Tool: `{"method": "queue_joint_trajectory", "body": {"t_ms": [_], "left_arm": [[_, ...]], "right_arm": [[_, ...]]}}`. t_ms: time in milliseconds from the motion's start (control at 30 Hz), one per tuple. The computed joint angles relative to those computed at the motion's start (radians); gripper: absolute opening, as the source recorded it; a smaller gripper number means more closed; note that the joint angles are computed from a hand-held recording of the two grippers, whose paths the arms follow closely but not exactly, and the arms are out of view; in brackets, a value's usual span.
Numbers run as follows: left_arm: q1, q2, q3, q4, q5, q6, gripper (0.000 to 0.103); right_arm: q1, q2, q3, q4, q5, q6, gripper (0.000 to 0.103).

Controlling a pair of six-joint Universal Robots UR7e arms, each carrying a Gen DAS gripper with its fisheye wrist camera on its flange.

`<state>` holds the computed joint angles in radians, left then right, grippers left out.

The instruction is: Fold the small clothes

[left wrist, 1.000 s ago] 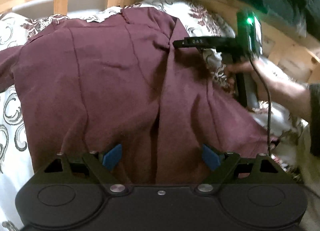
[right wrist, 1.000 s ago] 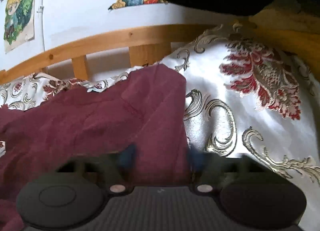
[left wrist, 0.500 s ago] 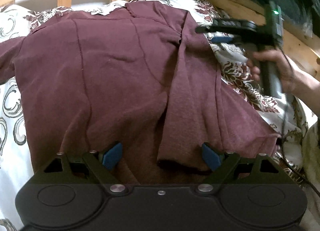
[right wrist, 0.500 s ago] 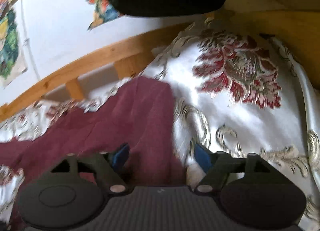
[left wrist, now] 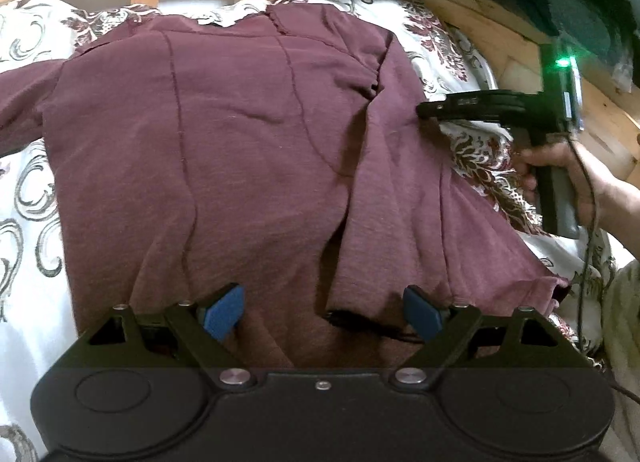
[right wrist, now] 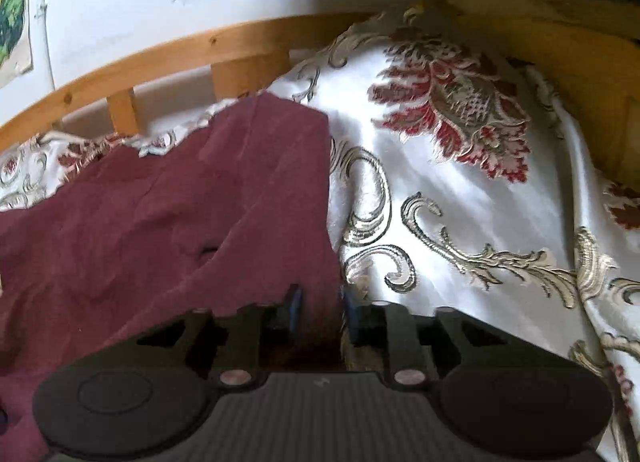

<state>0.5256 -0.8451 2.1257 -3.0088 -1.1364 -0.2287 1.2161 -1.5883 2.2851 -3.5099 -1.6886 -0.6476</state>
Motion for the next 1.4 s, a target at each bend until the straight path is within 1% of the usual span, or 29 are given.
{"method": "queue_joint_trajectory", "body": {"t_ms": [33, 67, 100, 200, 233, 300, 400, 433, 500, 567, 700, 767, 833, 900, 967, 1067, 1100, 1133, 1233, 1267, 1300, 1400], "left_arm": [[-0.001, -0.002, 0.000, 0.004, 0.004, -0.003, 0.088], [-0.002, -0.005, 0.000, 0.010, 0.010, -0.008, 0.088], [-0.004, -0.006, 0.000, 0.014, 0.015, -0.014, 0.088], [-0.009, -0.013, 0.000, 0.027, 0.032, -0.031, 0.090], [-0.012, -0.016, 0.000, 0.031, 0.040, -0.035, 0.091], [-0.015, -0.021, 0.002, 0.032, 0.051, -0.041, 0.092], [-0.018, -0.030, 0.002, 0.032, 0.063, -0.058, 0.095], [-0.020, -0.036, 0.004, 0.032, 0.075, -0.069, 0.097], [-0.026, -0.050, 0.012, 0.027, 0.109, -0.087, 0.099], [-0.025, -0.074, 0.020, 0.021, 0.142, -0.100, 0.099], [-0.027, -0.143, 0.034, 0.051, 0.265, -0.140, 0.102], [-0.018, -0.192, 0.025, 0.116, 0.330, -0.133, 0.102], [-0.005, -0.234, 0.009, 0.171, 0.400, -0.085, 0.102], [0.011, -0.275, -0.008, 0.225, 0.488, -0.014, 0.102], [0.029, -0.316, -0.031, 0.296, 0.581, 0.079, 0.102], [0.060, -0.356, -0.070, 0.327, 0.695, 0.257, 0.102], [0.071, -0.365, -0.091, 0.346, 0.720, 0.293, 0.102], [0.083, -0.371, -0.111, 0.357, 0.735, 0.325, 0.102], [0.118, -0.366, -0.170, 0.368, 0.751, 0.435, 0.102], [0.128, -0.362, -0.186, 0.384, 0.750, 0.465, 0.102], [0.139, -0.355, -0.201, 0.389, 0.741, 0.517, 0.102], [0.174, -0.334, -0.250, 0.448, 0.710, 0.592, 0.102]], "right_arm": [[-0.003, -0.010, 0.008, -0.002, 0.013, -0.006, 0.042], [0.001, -0.018, 0.016, -0.003, 0.012, -0.012, 0.051], [0.004, -0.026, 0.027, -0.010, 0.011, -0.021, 0.058], [0.016, -0.053, 0.062, -0.022, -0.001, -0.026, 0.067], [0.012, -0.067, 0.075, -0.020, 0.018, -0.031, 0.069], [0.022, -0.092, 0.105, -0.032, 0.013, -0.032, 0.080], [0.035, -0.133, 0.151, -0.053, 0.020, -0.030, 0.092], [0.040, -0.149, 0.165, -0.054, 0.021, -0.028, 0.093], [0.051, -0.181, 0.196, -0.057, 0.021, -0.021, 0.101], [0.065, -0.214, 0.222, -0.046, 0.017, -0.016, 0.103], [0.108, -0.279, 0.274, -0.008, -0.011, -0.019, 0.103], [0.114, -0.315, 0.298, 0.010, 0.005, -0.021, 0.103], [0.110, -0.336, 0.312, 0.022, 0.034, -0.027, 0.103], [0.109, -0.329, 0.313, 0.013, 0.049, -0.043, 0.103], [0.100, -0.320, 0.312, 0.010, 0.064, -0.041, 0.103], [0.092, -0.296, 0.298, 0.020, 0.070, -0.023, 0.103], [0.093, -0.285, 0.293, 0.017, 0.069, -0.022, 0.103], [0.095, -0.275, 0.290, 0.013, 0.068, -0.024, 0.103], [0.108, -0.244, 0.287, -0.012, 0.055, -0.040, 0.103], [0.113, -0.235, 0.287, -0.017, 0.049, -0.047, 0.103], [0.116, -0.229, 0.288, -0.019, 0.044, -0.051, 0.103], [0.121, -0.224, 0.291, -0.019, 0.037, -0.065, 0.103]]}}
